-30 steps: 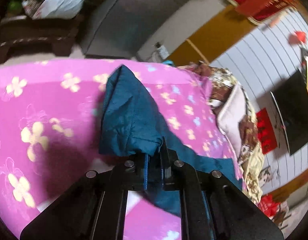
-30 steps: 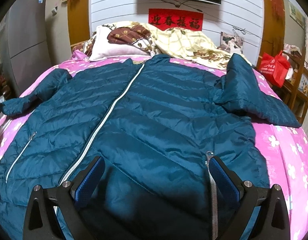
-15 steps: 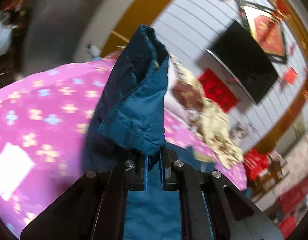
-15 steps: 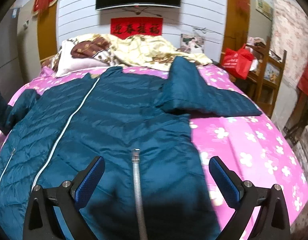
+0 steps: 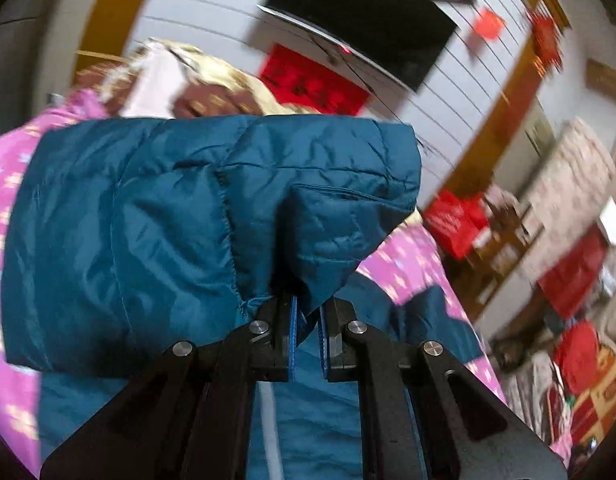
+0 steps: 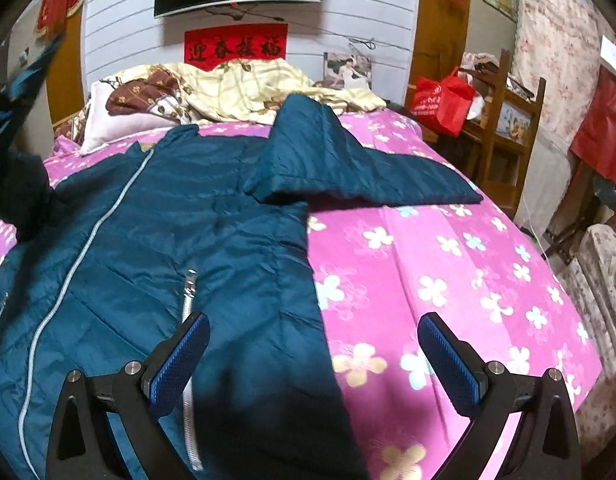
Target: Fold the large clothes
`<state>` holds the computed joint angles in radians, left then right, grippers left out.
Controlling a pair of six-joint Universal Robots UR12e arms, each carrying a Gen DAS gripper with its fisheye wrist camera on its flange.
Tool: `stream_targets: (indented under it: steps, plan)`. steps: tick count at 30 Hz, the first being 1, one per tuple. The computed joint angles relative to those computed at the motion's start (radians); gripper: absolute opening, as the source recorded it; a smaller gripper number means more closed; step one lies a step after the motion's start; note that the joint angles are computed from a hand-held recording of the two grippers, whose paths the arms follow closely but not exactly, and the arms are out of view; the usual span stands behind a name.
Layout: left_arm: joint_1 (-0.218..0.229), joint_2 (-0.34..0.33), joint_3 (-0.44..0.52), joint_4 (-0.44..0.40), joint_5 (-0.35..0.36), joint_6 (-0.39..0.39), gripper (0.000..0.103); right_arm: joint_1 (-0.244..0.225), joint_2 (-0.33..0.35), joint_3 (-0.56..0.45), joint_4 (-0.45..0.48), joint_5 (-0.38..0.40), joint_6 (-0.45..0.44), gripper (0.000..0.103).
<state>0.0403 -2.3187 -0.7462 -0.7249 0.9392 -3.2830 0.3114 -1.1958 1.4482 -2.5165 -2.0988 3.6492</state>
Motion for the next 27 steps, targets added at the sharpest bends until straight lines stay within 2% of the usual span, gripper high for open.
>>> stream_targets:
  steps: [4,8,13,18,21,22,23,25,27]
  plan:
    - [-0.049,-0.031,0.022,-0.054,-0.026,0.018,0.007,-0.004,-0.003,0.003,0.043,-0.006,0.012,0.103]
    - [-0.082,-0.054,0.031,-0.104,-0.056,0.029,0.007,-0.01,0.002,-0.011,0.128,0.0,0.021,0.103]
    - [-0.11,-0.075,0.034,-0.18,-0.103,0.048,0.007,-0.017,0.01,-0.021,0.184,0.01,0.035,0.103]
    - [-0.121,-0.074,0.014,-0.255,-0.076,0.101,0.008,-0.027,0.013,-0.025,0.205,0.047,0.046,0.103]
    - [-0.116,-0.074,0.016,-0.321,-0.085,0.103,0.018,-0.027,0.016,-0.029,0.209,0.053,0.042,0.103]
    - [-0.113,-0.072,0.016,-0.35,-0.097,0.114,0.027,-0.026,0.016,-0.03,0.21,0.054,0.043,0.103]
    - [-0.107,-0.063,0.0,-0.359,-0.111,0.125,0.043,-0.026,0.016,-0.031,0.209,0.054,0.045,0.103]
    - [-0.095,-0.041,-0.04,-0.349,-0.141,0.132,0.06,-0.027,0.017,-0.033,0.209,0.058,0.054,0.103]
    - [-0.085,-0.017,-0.073,-0.352,-0.158,0.158,0.062,-0.028,0.019,-0.035,0.209,0.058,0.061,0.103]
